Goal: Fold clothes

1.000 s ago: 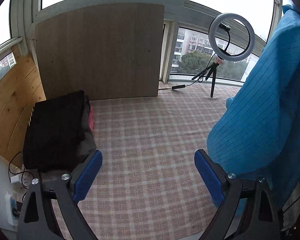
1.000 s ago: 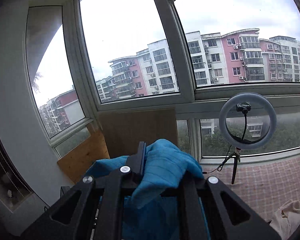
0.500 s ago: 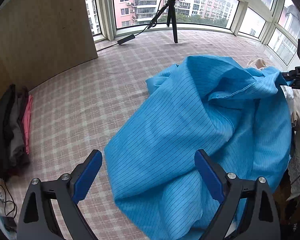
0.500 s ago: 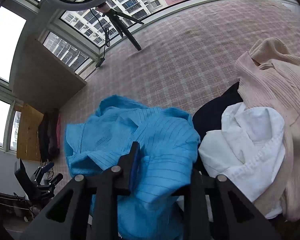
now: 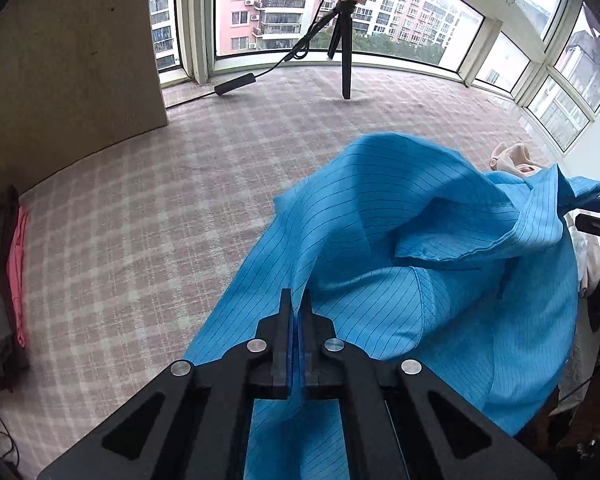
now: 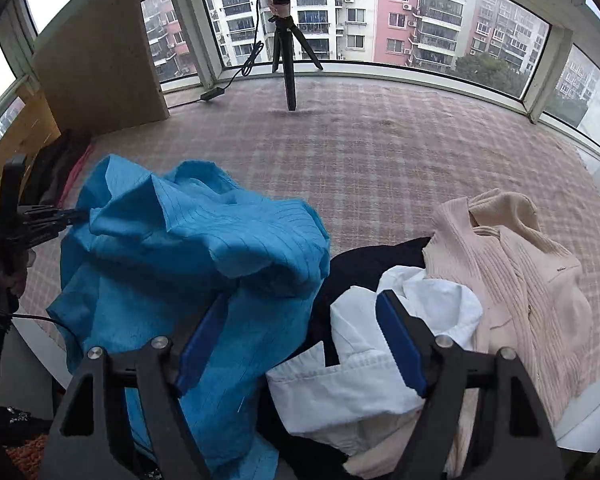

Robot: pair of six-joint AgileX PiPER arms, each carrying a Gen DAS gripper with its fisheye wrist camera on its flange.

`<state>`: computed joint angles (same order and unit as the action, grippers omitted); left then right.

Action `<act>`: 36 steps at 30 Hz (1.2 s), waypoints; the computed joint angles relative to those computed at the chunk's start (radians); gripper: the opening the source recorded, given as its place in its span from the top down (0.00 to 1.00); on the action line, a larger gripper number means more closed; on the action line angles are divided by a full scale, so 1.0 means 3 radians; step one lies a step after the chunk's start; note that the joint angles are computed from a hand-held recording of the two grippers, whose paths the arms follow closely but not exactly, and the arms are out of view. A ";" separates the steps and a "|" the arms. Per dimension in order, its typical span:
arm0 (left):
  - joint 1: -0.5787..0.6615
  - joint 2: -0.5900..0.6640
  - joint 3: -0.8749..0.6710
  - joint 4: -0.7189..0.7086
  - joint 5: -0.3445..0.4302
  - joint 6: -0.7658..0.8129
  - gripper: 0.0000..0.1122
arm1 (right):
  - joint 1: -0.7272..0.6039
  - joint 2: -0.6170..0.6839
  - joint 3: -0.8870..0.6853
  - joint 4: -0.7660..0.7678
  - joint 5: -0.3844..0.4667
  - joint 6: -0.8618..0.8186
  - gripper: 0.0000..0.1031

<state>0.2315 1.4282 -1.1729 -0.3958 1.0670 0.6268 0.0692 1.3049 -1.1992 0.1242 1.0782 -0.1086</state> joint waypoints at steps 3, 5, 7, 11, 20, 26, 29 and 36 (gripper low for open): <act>0.0377 0.0184 -0.0503 -0.0107 0.0164 0.0077 1.00 | 0.0006 0.0526 -0.0263 0.0259 -0.0265 -0.0055 0.76; 0.0581 0.0474 -0.0850 0.0053 0.0155 -0.0066 0.96 | -0.0062 0.0935 -0.0640 0.0507 -0.0320 0.0026 0.70; 0.0702 0.0887 -0.1319 0.0349 0.0222 -0.0362 0.87 | 0.0049 0.1229 -0.1028 0.0235 -0.0202 0.0446 0.53; 0.1005 0.1060 -0.1426 0.0266 0.0325 -0.0047 0.90 | 0.0462 0.1144 -0.1094 -0.0415 -0.0083 0.0711 0.53; 0.0368 0.0929 -0.0928 0.0313 0.0144 0.0278 0.72 | 0.0983 0.1678 -0.1967 -0.0114 0.0072 0.0559 0.41; 0.0125 0.1148 -0.1083 0.0336 0.0192 0.0172 0.62 | 0.1059 0.2414 -0.2754 -0.0099 0.0390 0.0661 0.41; 0.0016 0.1302 -0.1217 0.0271 0.0237 0.0276 0.31 | 0.0816 0.1848 -0.2046 -0.0119 0.0134 0.0665 0.41; -0.0285 0.1730 -0.1243 0.0521 0.0228 0.0221 0.85 | 0.0196 0.1083 -0.0995 0.0207 0.0186 0.0481 0.26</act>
